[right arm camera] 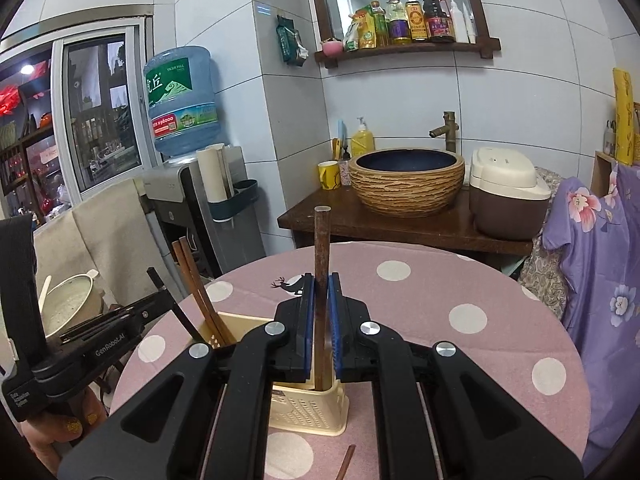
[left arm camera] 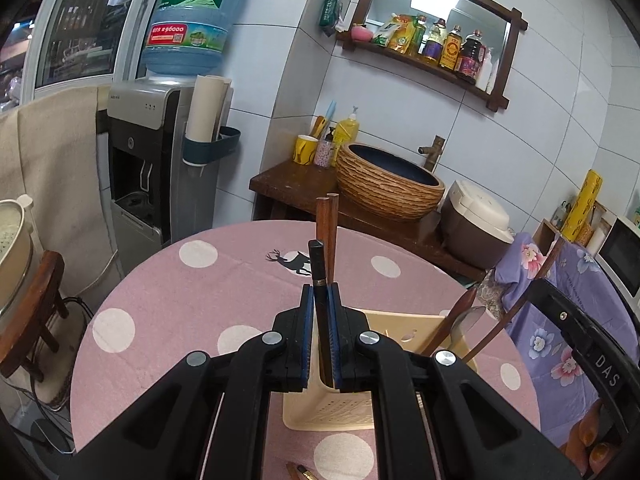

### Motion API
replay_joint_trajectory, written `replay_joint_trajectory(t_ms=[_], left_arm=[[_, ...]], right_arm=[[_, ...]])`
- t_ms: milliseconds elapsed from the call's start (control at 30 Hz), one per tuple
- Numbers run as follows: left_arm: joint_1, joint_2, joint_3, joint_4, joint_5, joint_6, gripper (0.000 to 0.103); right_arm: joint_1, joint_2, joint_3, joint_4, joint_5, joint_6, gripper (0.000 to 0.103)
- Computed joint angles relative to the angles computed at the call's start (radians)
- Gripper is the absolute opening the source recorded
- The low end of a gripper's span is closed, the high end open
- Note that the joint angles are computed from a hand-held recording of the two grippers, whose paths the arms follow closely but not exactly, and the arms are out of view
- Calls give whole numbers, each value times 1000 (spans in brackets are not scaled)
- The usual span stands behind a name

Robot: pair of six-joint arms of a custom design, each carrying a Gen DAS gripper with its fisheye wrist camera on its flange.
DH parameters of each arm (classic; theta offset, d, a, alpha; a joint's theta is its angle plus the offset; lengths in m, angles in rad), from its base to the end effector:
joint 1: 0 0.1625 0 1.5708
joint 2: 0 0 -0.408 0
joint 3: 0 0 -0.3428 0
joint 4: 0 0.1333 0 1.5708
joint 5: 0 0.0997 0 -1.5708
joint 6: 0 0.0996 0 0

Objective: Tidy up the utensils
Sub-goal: 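Lower both chopsticks into the caddy and open both tools, then grasp a black gold-tipped chopstick with the right tool while the left tool approaches a wooden chopstick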

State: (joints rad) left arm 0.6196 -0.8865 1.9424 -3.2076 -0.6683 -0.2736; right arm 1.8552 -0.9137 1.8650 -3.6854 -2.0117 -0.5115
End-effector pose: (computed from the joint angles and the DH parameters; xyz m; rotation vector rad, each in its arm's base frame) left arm -0.3200 -0.4880 0.1834 0.4734 2.3973 -1.2651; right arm 0.2472 -0.5221 0.2623 0.5610 -2.1819 1.3995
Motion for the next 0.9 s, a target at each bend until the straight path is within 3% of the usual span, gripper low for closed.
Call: replay_joint_trajectory(t_ms=[67, 133, 200, 267, 333, 400, 667, 733, 800, 900], left_arm=[[-1, -5, 7, -9, -9, -1, 8], [-5, -13, 29, -44, -16, -9, 19], [-14, -20, 56, -70, -17, -12, 64], [-26, -27, 91, -105, -7, -13, 65], [-39, -46, 125, -67, 3, -34, 66], [-48, -69, 164, -8, 1, -83, 72], [-70, -106, 305, 238, -12, -266, 72], [-63, -106, 329, 274, -42, -294, 67], [-52, -107, 345, 295, -71, -324, 55], [-30, -99, 344, 325, -126, -344, 45]], right_arm=[[-5, -6, 9, -1, 15, 4, 8], [-9, -13, 22, -6, 24, 10, 15], [-15, -22, 46, -31, 35, 18, 38], [-16, -29, 70, -50, 27, 16, 40], [-13, -32, 100, -74, 3, 2, 40], [-15, -39, 138, -87, -7, -11, 40], [-62, -37, 298, -125, -60, -13, 40], [-77, -21, 326, -151, -80, -17, 40], [-93, -2, 350, -181, -100, -16, 40], [-128, -9, 386, -157, -88, 34, 40]])
